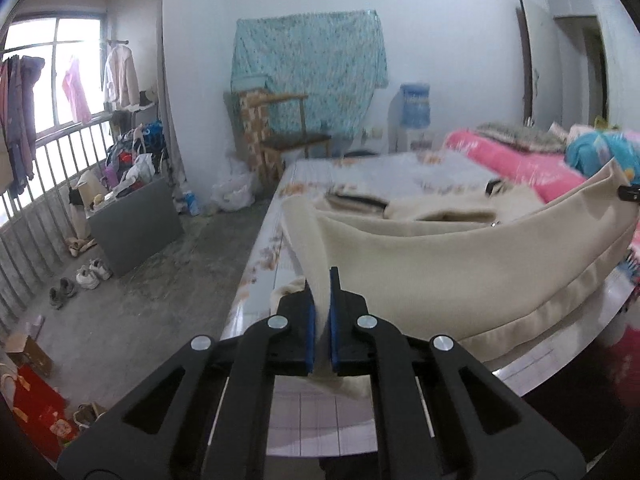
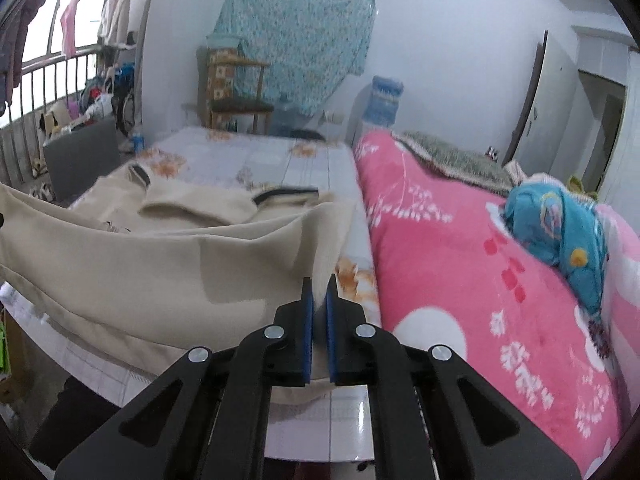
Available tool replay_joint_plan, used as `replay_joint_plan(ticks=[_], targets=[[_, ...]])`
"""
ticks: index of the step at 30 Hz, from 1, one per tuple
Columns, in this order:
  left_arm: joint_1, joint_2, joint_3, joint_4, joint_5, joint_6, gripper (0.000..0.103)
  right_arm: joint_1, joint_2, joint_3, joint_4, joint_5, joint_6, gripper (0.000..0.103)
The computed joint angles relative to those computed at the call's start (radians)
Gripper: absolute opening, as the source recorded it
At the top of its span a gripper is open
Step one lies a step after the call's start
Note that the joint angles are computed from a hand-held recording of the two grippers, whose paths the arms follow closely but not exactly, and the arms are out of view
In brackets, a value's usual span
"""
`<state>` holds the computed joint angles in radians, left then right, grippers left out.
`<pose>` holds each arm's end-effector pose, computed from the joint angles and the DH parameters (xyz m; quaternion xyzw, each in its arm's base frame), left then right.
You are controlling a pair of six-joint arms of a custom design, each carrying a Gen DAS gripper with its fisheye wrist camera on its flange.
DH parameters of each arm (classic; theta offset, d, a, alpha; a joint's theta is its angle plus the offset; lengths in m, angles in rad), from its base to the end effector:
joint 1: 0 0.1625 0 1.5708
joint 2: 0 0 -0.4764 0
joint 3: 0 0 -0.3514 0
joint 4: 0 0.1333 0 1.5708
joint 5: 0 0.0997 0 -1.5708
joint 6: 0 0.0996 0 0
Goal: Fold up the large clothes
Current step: 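Lift the side edge with both tools and fold it across the jacket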
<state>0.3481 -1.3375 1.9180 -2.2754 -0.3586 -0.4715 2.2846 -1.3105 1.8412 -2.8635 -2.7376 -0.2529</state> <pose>-0.3995 -0.3860 0.4109 0.2680 0.7761 -0.4598 0.3383 0.3751 -0.3694 0.4855 0.1787 -0.7812 0.4189 0.4270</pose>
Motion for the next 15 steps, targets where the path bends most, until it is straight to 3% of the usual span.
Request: replay_joint_plan(ticks=[5,7,10,15], targets=[[0.032,0.058,-0.071,-0.256,-0.009,0.238,0.005,-0.011,0.050,-0.101,-0.093,0.028,-0.141,0.006],[0.069,0.106,-0.140,-0.358,-0.035,0.357,0.005,-0.031,0.089,-0.166,-0.140,0.044,-0.226,0.006],[0.139,0.192,-0.272,-0.425,-0.078,0.497,0.005,-0.073,0.139,-0.270,-0.135,0.087,-0.281,0.006],[0.274,0.344,-0.549,-0.287,-0.158,0.522,0.005,-0.171,0.230,-0.470,0.006,0.176,-0.254,0.006]])
